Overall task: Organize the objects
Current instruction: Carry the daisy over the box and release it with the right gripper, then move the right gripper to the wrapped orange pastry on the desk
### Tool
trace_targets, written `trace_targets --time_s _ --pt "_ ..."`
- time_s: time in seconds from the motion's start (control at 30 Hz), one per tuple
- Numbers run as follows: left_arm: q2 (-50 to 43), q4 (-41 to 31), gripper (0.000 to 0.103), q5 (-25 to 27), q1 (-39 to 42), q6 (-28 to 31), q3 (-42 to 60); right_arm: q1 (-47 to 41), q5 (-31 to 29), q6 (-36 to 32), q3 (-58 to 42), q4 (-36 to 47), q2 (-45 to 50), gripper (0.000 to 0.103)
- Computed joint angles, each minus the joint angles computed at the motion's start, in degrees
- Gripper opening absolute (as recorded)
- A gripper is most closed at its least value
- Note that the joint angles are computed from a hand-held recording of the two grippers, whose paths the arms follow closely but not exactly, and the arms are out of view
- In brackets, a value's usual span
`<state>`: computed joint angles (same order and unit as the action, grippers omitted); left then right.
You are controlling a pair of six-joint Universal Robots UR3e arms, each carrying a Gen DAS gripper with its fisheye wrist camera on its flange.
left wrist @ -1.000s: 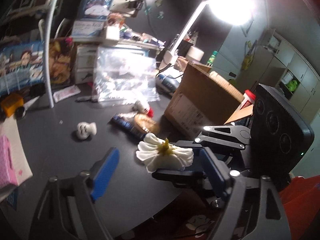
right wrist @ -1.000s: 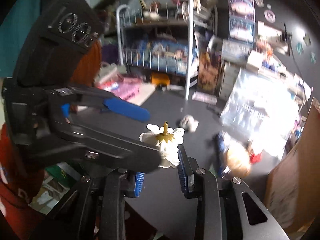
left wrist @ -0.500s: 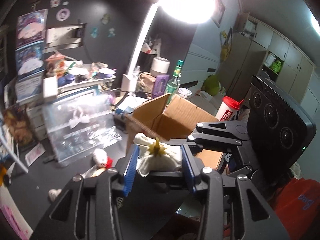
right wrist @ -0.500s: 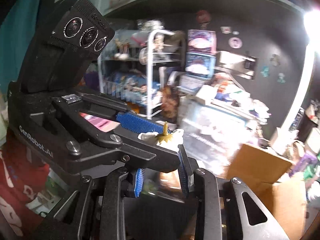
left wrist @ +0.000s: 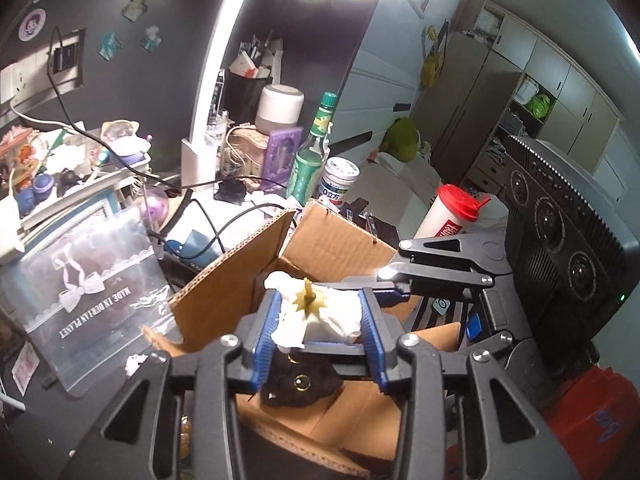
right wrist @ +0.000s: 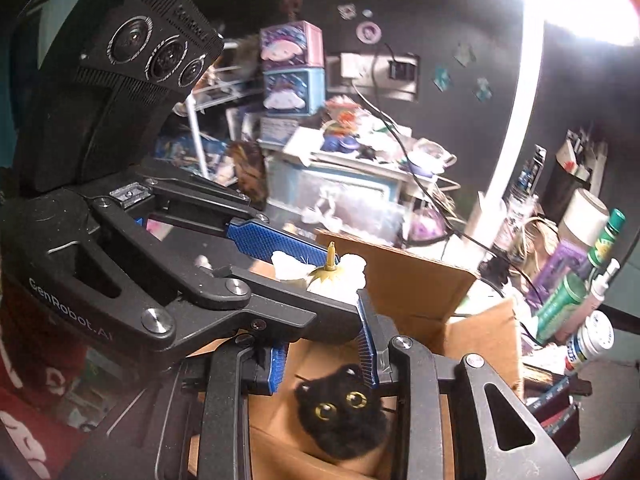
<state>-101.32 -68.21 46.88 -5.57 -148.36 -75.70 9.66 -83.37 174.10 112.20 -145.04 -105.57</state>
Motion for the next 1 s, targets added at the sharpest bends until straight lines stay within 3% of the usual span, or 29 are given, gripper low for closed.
trace_targets --time_s 0.07,0.1,0.17,0.2,0.23,0.33,0.6,0.83,1.0 --pt "-1.4 -0.4 0.036 0.8 -0.7 -0.4 2.0 -0.6 0.3 -0.5 -1.0 1.6 0.4 0.026" --pt "-1.3 -0.1 0.040 1.1 -0.7 -0.4 1.9 -1.1 1.1 -0.8 -1.5 2.8 0.4 0.032" --pt "-1.3 0.9 0.055 2.3 -0.9 -0.9 2.0 -1.7 2.2 -1.3 -3.0 5.1 1.4 0.052" --pt "-0.9 1.6 0.068 2.7 -0.7 -1.1 1.5 -1.1 1.6 -1.4 -3.6 5.2 2.0 0.062" --pt "0.0 2.2 0.076 2.7 -0.1 -1.0 0.6 -0.4 0.5 -1.4 -4.0 5.1 2.6 0.063" --pt "2.7 2.3 0.080 1.2 2.5 -0.3 -1.7 0.6 -1.0 -1.3 -4.5 4.7 3.0 0.063" --pt "15.4 4.6 0.082 -2.6 13.4 2.5 -14.2 7.0 -3.7 2.3 -5.5 0.2 4.3 0.063" --pt "30.1 -3.3 0.085 -8.3 31.8 13.8 -27.3 19.7 -4.9 6.9 -12.4 -7.4 15.5 0.063" --pt "38.3 -12.4 0.087 -11.4 45.9 25.8 -35.7 25.9 -3.8 11.1 -19.6 -10.2 28.4 0.063"
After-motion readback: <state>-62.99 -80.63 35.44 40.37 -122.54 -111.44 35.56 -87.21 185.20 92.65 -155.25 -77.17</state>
